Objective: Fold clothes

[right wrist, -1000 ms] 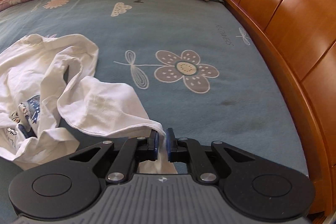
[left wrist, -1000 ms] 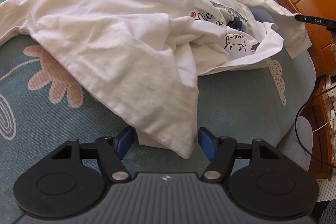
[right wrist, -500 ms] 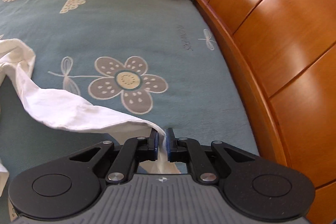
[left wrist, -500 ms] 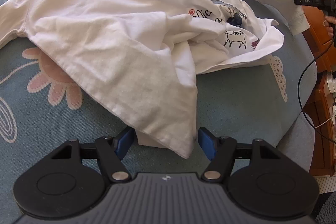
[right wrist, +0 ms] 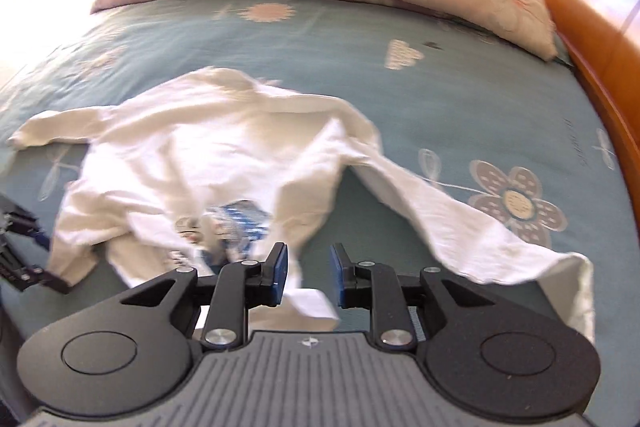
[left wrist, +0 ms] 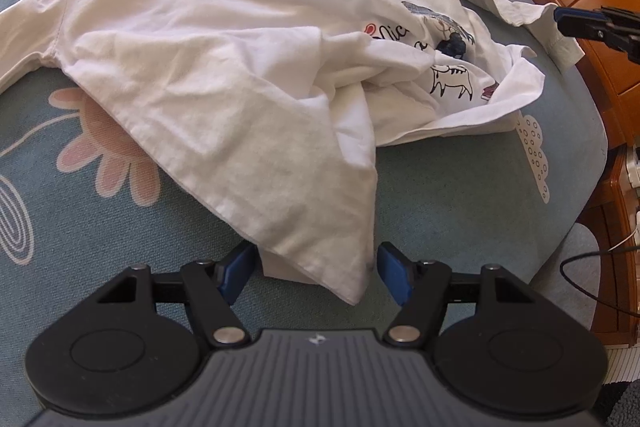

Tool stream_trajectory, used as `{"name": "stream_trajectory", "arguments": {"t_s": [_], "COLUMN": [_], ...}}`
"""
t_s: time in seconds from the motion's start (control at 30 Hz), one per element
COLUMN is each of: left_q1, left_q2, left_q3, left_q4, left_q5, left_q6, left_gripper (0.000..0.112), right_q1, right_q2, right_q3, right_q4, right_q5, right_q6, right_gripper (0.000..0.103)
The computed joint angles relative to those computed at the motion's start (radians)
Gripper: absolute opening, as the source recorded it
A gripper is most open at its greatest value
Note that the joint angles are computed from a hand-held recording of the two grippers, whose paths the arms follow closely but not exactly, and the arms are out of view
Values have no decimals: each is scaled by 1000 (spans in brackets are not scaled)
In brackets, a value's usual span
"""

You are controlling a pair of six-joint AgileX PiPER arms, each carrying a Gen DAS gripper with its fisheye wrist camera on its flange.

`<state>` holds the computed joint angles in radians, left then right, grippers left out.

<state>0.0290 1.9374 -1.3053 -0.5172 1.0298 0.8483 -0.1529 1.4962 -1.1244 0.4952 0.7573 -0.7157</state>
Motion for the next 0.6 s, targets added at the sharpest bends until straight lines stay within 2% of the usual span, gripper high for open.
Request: {"name": "stream_trajectory", "arguments": {"t_s": [0.2, 0.33, 0.43, 0.5, 0.6], "left_q1": [65, 104, 119, 128, 146], "left_q2": [-1, 10, 16, 22, 38], "left_q3": [8, 5, 8, 9, 8], "left_q4": [-69, -104, -110, -122, -166], "left_q5": [33, 61, 71, 81, 114], "left_q6": [41, 57, 64, 71, 91], "left_gripper": [67, 67, 67, 67, 67], "right_q1": [341, 487, 535, 546, 551], "right_q2": [38, 114, 151, 169, 206], "right_q3": [20, 6, 16, 20, 31], "right_q4": [-10, -101, -207, -267, -384], "right_q5": [-37, -87, -135, -163, -218], "right_q6": [16, 84, 124, 145, 181], "right_gripper": [26, 27, 28, 34, 34]}}
